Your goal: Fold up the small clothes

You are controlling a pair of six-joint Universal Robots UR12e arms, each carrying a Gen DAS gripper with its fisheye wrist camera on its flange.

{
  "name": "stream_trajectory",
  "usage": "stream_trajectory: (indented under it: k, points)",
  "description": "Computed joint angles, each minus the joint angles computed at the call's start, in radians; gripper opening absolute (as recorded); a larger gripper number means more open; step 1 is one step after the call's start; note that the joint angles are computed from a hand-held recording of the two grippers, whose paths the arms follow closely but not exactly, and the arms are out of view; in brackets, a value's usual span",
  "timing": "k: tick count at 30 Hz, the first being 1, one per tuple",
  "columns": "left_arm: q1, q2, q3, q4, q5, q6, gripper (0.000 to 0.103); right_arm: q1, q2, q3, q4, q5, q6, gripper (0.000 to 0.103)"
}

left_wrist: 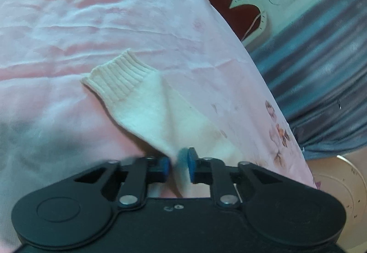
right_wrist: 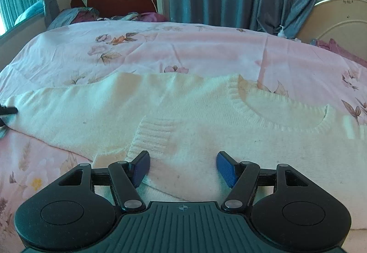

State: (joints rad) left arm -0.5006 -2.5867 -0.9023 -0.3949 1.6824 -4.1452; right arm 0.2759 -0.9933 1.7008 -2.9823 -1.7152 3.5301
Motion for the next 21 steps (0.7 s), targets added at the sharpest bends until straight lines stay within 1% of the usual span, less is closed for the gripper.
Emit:
stream_trajectory:
  k: [5, 9, 11, 16, 21]
  points:
    - [-0.006, -0.008, 0.01, 0.013, 0.031, 0.028, 0.005, 0.002, 0.006, -0.005, 0.02, -0.015, -0.019, 0.065]
    - [-0.014, -0.007, 0.012, 0.042, 0.05, 0.061, 0.004, -0.003, -0.003, 0.002, 0.011, -0.001, -0.005, 0.065]
    - [-0.019, -0.008, 0.017, 0.068, 0.054, 0.099, 0.004, -0.005, -0.008, 0.007, 0.007, 0.001, 0.001, 0.065]
    - [-0.033, -0.017, 0.054, 0.116, 0.013, 0.224, 0.004, -0.008, -0.017, 0.015, -0.002, -0.004, 0.012, 0.065]
    - [-0.051, -0.04, 0.121, 0.128, -0.078, 0.328, 0.004, -0.011, -0.029, 0.026, -0.014, -0.015, 0.014, 0.065]
